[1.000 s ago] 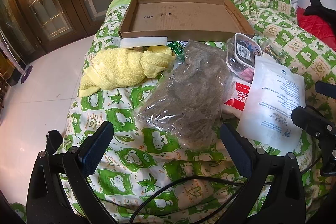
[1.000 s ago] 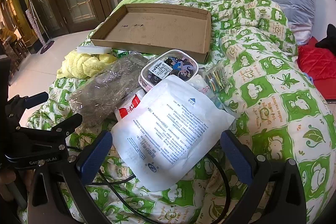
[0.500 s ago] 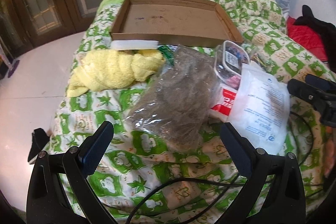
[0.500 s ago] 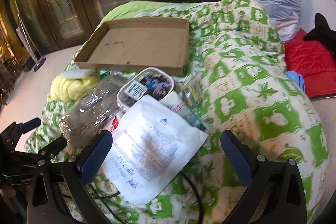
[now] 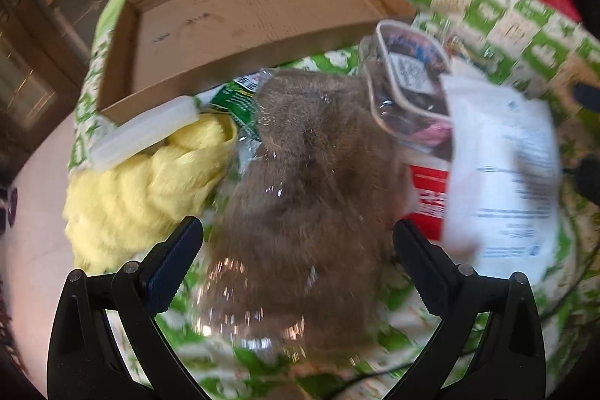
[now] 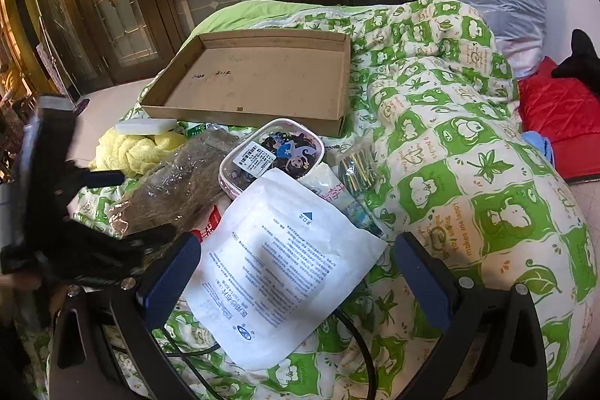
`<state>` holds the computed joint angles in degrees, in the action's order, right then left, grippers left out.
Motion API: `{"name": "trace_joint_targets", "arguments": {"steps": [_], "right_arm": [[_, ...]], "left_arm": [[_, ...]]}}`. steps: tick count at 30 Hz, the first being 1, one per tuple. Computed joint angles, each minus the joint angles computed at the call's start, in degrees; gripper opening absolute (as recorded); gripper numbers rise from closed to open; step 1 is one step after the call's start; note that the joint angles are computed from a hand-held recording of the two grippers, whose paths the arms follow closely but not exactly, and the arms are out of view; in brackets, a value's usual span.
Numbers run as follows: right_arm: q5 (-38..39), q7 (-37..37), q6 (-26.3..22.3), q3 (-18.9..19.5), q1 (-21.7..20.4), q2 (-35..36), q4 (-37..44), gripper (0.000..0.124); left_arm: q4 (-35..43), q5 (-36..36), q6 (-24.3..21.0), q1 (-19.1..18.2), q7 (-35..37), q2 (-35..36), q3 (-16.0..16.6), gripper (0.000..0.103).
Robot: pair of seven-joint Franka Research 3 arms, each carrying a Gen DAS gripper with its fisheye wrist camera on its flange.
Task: Organize soft objects
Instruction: 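Grasp the clear bag of brown fibers with the left gripper while the right grasps the trinket box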
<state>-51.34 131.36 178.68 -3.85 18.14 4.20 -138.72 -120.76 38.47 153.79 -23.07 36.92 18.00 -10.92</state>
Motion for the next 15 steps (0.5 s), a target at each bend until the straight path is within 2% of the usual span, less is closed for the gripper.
{"name": "trace_joint_targets", "arguments": {"steps": [3,5,8,10,11,12,13,15], "right_arm": [[1.0,-0.9,0.1,0.2,0.0,0.2,0.0,0.103],[1.5,-1.3,0.0,0.0,0.2,0.5,0.3,0.103],[4.7,-4.4,-0.3,0.4,0.3,1.2,0.7,0.103],[10.3,-9.4,-0.6,1.7,-0.2,1.6,1.0,0.103],[17.5,-15.7,-1.1,4.1,-1.7,2.0,1.3,0.103],[24.3,-21.7,-2.1,6.8,-3.4,2.4,1.9,0.103],[29.3,-26.0,-3.1,8.6,-4.5,2.8,2.6,0.103],[38.6,-34.2,-7.2,12.0,-6.6,4.5,5.9,0.103]], "left_arm": [[0.9,-1.4,1.5,1.0,2.8,1.6,-0.3,0.103],[0.4,-3.8,4.1,2.3,4.0,1.8,-0.7,0.103],[-1.7,-11.1,9.0,5.8,7.2,2.1,-2.6,0.102],[-3.4,-16.7,12.1,8.3,10.0,2.2,-4.5,0.093],[-4.1,-17.3,13.0,7.8,9.6,1.8,-3.9,0.083],[-4.3,-15.8,12.0,5.6,7.6,1.0,-1.6,0.062],[-4.1,-14.1,10.1,3.8,5.6,0.3,0.2,0.056],[-5.4,-14.1,9.5,3.7,3.9,-1.3,0.3,0.04]]}}
